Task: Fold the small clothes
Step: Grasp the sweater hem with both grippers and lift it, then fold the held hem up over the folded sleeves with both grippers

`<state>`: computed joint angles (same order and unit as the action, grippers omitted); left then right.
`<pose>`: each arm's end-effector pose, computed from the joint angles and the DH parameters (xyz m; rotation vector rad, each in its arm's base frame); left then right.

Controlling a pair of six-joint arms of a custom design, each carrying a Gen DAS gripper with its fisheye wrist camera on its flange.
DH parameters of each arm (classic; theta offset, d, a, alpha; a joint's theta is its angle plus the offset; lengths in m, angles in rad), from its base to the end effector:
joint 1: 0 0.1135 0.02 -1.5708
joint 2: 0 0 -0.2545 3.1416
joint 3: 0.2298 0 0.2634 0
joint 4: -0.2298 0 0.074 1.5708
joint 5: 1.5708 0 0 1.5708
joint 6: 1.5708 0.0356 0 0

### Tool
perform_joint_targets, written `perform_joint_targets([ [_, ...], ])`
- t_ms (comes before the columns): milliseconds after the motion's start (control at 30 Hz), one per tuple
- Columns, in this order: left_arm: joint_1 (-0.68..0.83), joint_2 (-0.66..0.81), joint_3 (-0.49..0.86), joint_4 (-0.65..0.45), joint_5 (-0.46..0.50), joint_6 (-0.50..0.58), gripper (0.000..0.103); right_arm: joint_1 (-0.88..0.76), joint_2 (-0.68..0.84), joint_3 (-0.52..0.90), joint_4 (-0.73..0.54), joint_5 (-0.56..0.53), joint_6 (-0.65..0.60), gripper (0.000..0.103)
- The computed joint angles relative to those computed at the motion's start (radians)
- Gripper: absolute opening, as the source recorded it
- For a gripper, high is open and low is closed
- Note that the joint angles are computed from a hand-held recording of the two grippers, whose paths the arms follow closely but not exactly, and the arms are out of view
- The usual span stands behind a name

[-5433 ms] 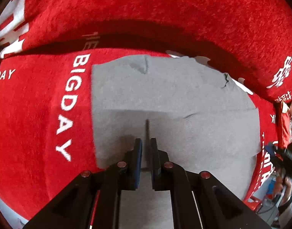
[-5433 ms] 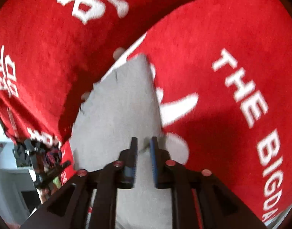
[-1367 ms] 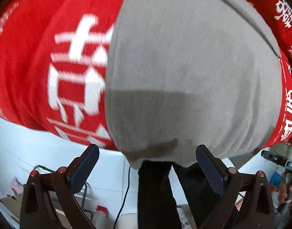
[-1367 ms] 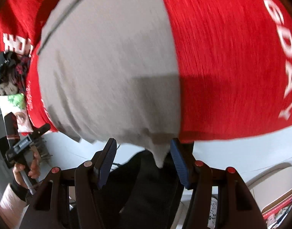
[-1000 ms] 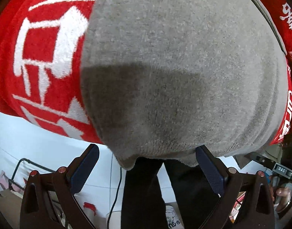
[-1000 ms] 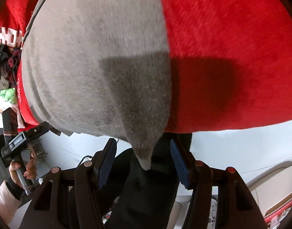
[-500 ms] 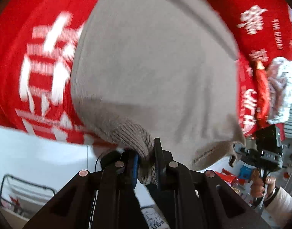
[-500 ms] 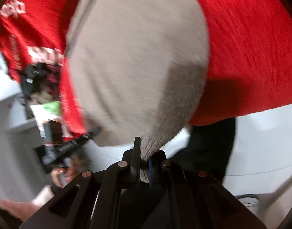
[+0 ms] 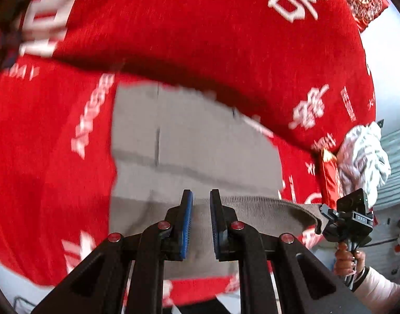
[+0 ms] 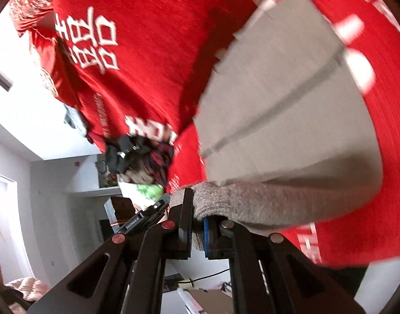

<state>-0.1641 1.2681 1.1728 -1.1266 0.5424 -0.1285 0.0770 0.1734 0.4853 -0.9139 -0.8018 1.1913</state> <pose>0.2346 -0.0575 0.2936 0.1845 2.7587 -0.8306 0.0742 0.0314 0.2373 0.7988 2.2746 1.5370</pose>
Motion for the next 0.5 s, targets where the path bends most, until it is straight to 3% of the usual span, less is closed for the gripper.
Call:
perform_joint_targets([
  [67, -0.01, 0.109, 0.09, 0.045, -0.036, -0.018, 0.015, -0.158, 0.184, 0.039, 0.032, -0.116, -0.168, 0.006],
  [167, -0.072, 0.222, 0.151, 0.111, -0.152, -0.053, 0.015, -0.23, 0.441, 0.078, 0.17, -0.154, -0.277, 0.006],
  [267, -0.145, 0.328, 0.202, 0.087, -0.296, -0.03, 0.016, -0.287, 0.701, 0.131, 0.182, -0.157, -0.424, 0.006],
  [300, -0.166, 0.36, 0.208, 0.071, -0.32, -0.03, 0.023, -0.307, 0.745, 0.127, 0.168, -0.158, -0.465, 0.006],
  [333, -0.179, 0.37, 0.194, 0.067, -0.332, -0.03, 0.046, -0.324, 0.79, 0.125, 0.152, -0.155, -0.501, 0.006],
  [400, -0.224, 0.358, 0.124, 0.096, -0.383, -0.04, 0.07, -0.361, 0.869, 0.108, 0.136, -0.15, -0.558, 0.006],
  [500, -0.266, 0.383, 0.087, 0.087, -0.393, -0.007, 0.07, -0.405, 0.912, 0.07, 0.11, -0.162, -0.616, 0.007],
])
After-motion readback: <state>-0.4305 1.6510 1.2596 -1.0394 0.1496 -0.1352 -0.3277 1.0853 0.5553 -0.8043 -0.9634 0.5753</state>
